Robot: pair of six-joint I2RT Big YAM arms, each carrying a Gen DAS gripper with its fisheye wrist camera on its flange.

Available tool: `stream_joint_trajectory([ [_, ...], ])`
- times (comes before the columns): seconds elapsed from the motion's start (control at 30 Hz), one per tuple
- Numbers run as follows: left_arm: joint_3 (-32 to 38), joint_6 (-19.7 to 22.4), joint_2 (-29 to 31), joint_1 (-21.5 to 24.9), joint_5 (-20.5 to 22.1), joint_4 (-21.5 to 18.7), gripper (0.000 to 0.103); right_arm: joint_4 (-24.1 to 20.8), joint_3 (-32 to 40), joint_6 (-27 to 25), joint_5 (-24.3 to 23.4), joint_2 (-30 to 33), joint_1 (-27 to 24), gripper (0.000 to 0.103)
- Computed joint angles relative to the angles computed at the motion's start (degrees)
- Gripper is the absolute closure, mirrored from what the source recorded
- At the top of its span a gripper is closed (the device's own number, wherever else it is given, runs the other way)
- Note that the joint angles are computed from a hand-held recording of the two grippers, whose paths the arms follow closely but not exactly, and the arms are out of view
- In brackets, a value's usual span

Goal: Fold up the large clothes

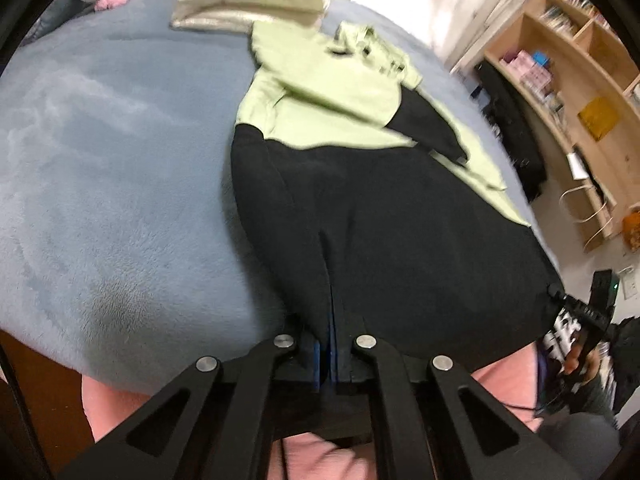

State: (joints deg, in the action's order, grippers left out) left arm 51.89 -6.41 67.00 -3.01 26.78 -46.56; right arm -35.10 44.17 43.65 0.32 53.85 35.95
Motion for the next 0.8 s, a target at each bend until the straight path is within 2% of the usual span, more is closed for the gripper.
stream_joint_trajectory([
  [0.3,0.53,-3.6,-8.51,0.59,3.14,-2.09,0.103,-1.84,2.21,0.89,5.28,-5.97,4.51,0.1],
  [0.47,0.29,-3.13,-12.47,2.1,5.68,-6.37,0.103,-6.22,3.14,2.34,8.21,-9.0,9.14,0.1],
  [0.57,0.31,-3.33,-13.18,3.84,8.6,-8.3,0.103,-8.06,3.29,3.97,9.19,-10.46,10.57,0.1],
  [0.63,1.0,-4.29,-12.34,4.98,10.84,-8.35,0.103,-6.37,2.72,4.88,7.85,-11.02,9.36,0.1],
  [0.73,2.52,-8.77,-10.54,6.32,13.75,-5.05,0.103,-0.63,2.1,4.98,3.31,-10.89,4.58,0.1],
  [0.8,4.43,-12.37,-8.74,6.58,13.56,-2.2,0.103,2.6,2.75,4.72,1.08,-9.98,1.63,0.1],
])
